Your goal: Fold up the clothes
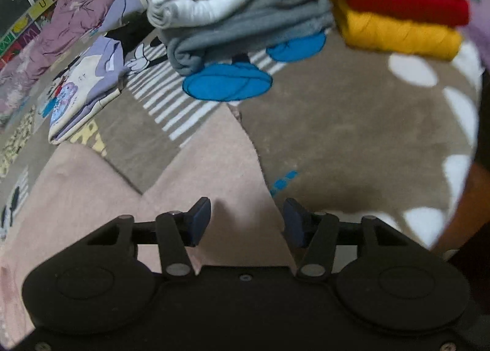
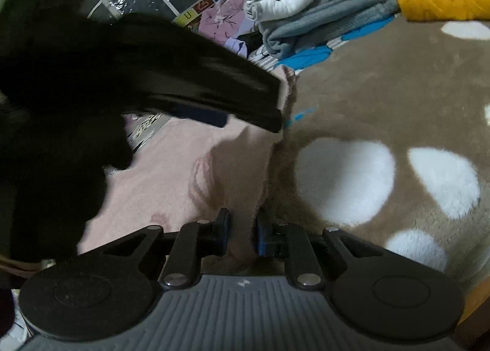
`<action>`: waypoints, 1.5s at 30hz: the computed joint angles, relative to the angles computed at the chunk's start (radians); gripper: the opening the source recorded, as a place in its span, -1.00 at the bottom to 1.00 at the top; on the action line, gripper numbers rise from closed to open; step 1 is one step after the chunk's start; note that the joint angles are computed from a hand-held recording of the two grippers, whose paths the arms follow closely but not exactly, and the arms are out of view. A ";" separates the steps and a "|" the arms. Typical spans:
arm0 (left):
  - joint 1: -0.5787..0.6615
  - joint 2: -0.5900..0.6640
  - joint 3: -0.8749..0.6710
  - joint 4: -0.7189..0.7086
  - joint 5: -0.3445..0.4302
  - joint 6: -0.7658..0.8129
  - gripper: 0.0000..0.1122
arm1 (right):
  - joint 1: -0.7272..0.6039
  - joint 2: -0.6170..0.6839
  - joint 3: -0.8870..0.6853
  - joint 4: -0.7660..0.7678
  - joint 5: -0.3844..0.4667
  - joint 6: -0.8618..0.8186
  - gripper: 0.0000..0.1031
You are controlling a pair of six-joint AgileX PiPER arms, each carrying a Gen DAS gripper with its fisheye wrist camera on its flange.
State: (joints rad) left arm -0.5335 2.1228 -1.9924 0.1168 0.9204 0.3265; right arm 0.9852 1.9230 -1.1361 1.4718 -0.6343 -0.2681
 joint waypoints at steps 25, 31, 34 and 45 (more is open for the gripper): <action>0.198 -0.001 -0.134 -0.304 0.014 -0.062 -0.91 | 0.014 0.026 -0.065 0.101 -0.016 -0.180 -0.37; 0.348 -0.130 0.042 -0.571 -0.069 0.044 -0.91 | 0.036 0.043 -0.123 0.149 -0.033 -0.347 -0.46; 0.431 -0.181 0.124 -0.686 -0.091 0.097 -0.91 | 0.060 0.061 -0.169 0.174 -0.069 -0.462 -0.60; 0.690 -0.276 0.303 -0.964 -0.086 0.303 -0.92 | 0.139 0.150 -0.378 0.262 -0.138 -0.925 -0.77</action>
State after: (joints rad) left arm 0.1565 1.8471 -1.6893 -0.8474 0.8342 0.6291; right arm 1.1240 2.0728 -1.5146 1.7341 -0.7724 -1.1929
